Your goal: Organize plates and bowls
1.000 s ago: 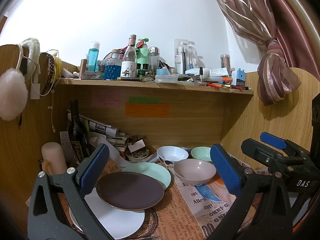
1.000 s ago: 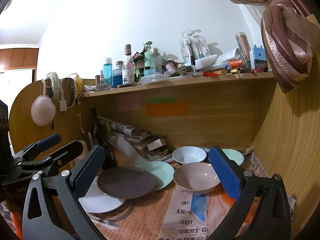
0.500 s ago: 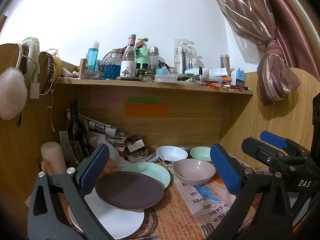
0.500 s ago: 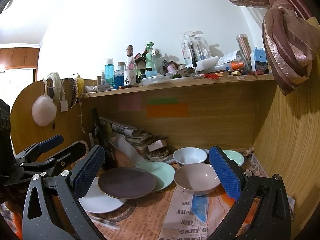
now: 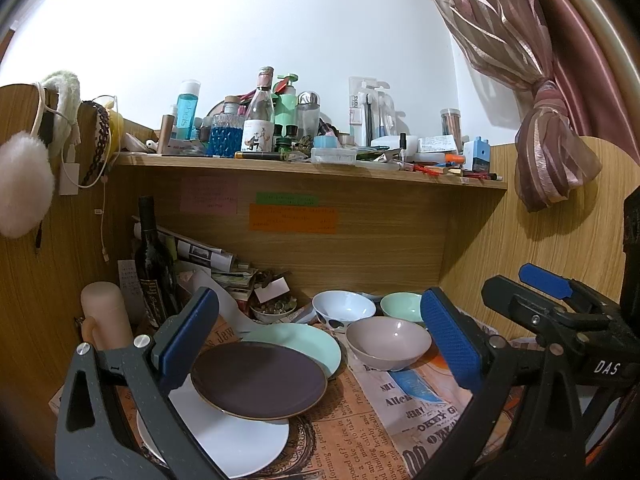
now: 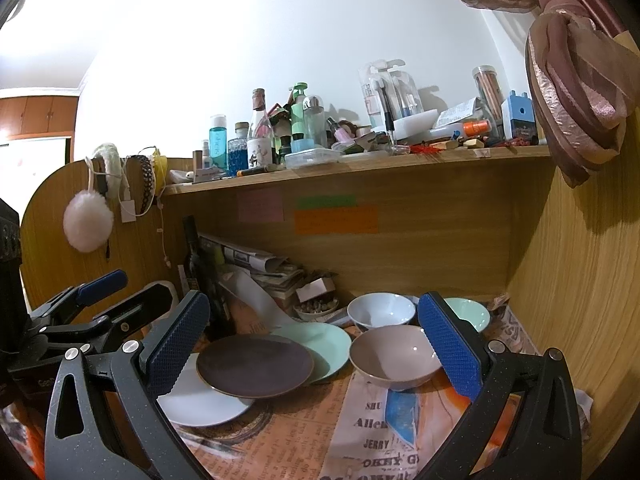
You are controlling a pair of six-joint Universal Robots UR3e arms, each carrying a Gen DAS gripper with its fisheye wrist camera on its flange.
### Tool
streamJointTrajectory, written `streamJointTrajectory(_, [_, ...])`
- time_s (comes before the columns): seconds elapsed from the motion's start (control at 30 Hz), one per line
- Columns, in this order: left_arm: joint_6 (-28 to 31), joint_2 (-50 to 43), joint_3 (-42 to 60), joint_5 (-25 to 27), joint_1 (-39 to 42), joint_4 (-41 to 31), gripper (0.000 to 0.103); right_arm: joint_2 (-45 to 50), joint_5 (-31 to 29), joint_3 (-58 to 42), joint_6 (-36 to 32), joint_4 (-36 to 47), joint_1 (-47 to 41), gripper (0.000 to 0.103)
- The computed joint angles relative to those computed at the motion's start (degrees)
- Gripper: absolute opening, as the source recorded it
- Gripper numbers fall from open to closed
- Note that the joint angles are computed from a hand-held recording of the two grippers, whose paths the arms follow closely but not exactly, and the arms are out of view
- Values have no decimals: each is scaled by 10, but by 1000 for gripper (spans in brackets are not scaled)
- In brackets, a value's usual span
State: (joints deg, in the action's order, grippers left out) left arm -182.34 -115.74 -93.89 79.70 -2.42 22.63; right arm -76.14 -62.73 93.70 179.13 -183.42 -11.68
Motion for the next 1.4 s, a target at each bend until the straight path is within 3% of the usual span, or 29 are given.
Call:
streamJointTrajectory(0.7, [-6,-6,8,-21,22,-10,103,27,4,-17,-2,-19,9,103])
streamJointTrajectory(0.97, [-2,-42,90,-70,58,-118,103,76,-6,-75,2,18,22,103])
streamJointTrajectory(1.3, [43,-131,244,-68,100,-284,102,213,-53,-256,-15,163,50,103])
streamJointTrajectory(1.37, [52,-159,288,-64,108,-320,97,242,-57,-300,-20,205,53,99])
streamJointTrajectory(1.4, [56,-171,309,-63,111,-339,88,258,-57,-326,-21,232,55,96])
